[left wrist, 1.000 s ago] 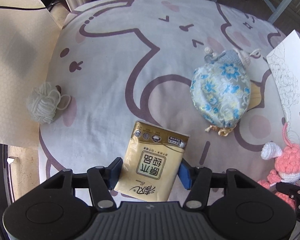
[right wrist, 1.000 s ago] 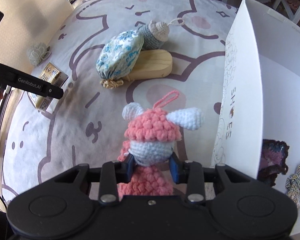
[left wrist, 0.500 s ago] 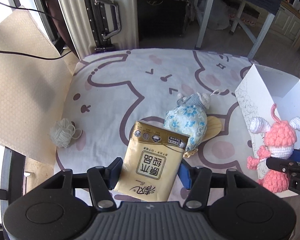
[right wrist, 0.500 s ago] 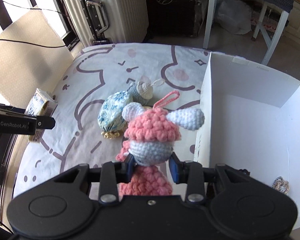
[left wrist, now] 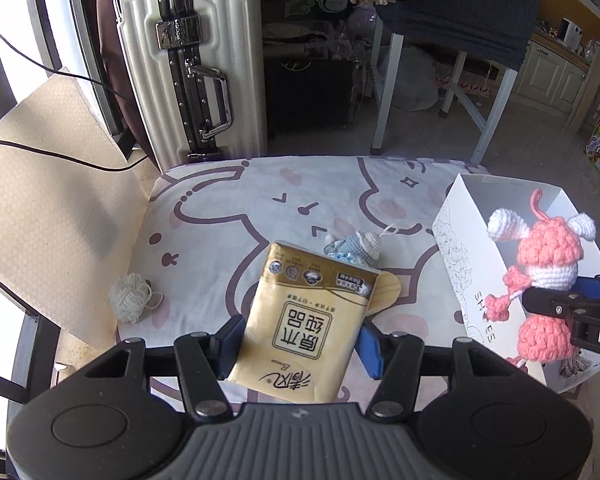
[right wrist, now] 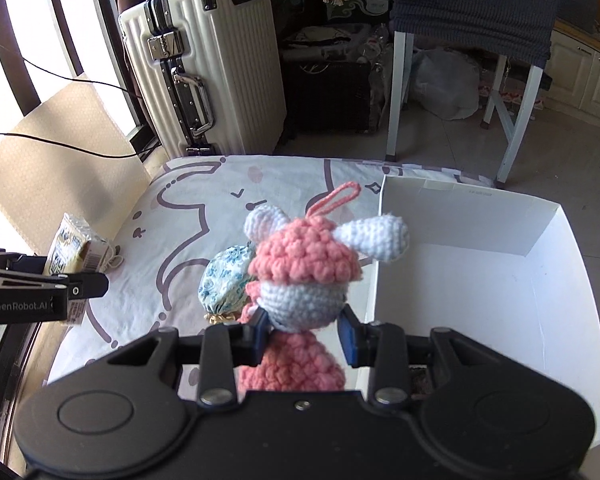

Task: Organize objects

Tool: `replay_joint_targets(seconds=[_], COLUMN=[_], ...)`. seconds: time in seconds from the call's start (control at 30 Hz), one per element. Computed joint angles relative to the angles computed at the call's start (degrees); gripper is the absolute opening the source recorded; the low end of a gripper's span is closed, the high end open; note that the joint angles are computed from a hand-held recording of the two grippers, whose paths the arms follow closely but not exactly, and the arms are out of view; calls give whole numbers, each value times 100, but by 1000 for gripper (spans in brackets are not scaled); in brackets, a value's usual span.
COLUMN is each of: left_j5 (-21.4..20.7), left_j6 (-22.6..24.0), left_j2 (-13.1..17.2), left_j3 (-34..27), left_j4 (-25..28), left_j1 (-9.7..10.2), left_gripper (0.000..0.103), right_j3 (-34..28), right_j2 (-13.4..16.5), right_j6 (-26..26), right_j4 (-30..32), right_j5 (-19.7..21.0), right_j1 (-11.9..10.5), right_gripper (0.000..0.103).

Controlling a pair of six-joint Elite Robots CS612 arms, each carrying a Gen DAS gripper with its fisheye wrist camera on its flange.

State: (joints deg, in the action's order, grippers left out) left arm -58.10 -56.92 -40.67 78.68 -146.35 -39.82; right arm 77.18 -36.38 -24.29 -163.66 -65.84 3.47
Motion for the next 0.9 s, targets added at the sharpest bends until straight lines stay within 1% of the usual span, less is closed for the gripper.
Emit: replay_joint_targets(seconds=[0.07,0.27,0.5,0.77,0.9], left_j5=[29,168,214,109,20], left_j6=[31,99,253,543,735], left_j2=[-14,-26,22,250,402], left_j3=[25,17,-95,-484,-741], left_j4=[-87,-124,-332,-533,-560], left_j1=[-21,-75,-89,-71,-71], left_gripper=[59,59,59,59,59], right_j3=[60,183,226,36,-101], right_j2=[-35,-115,-145,-55,7], right_j6=[-2,14,90,270,456], right_j4=[-101,-333,-589,-687,-705], right_j5=[0,76,193,25,-89], right_j1=[-14,-57,-129,-237,-301], right_gripper=[37,37,37,37,37])
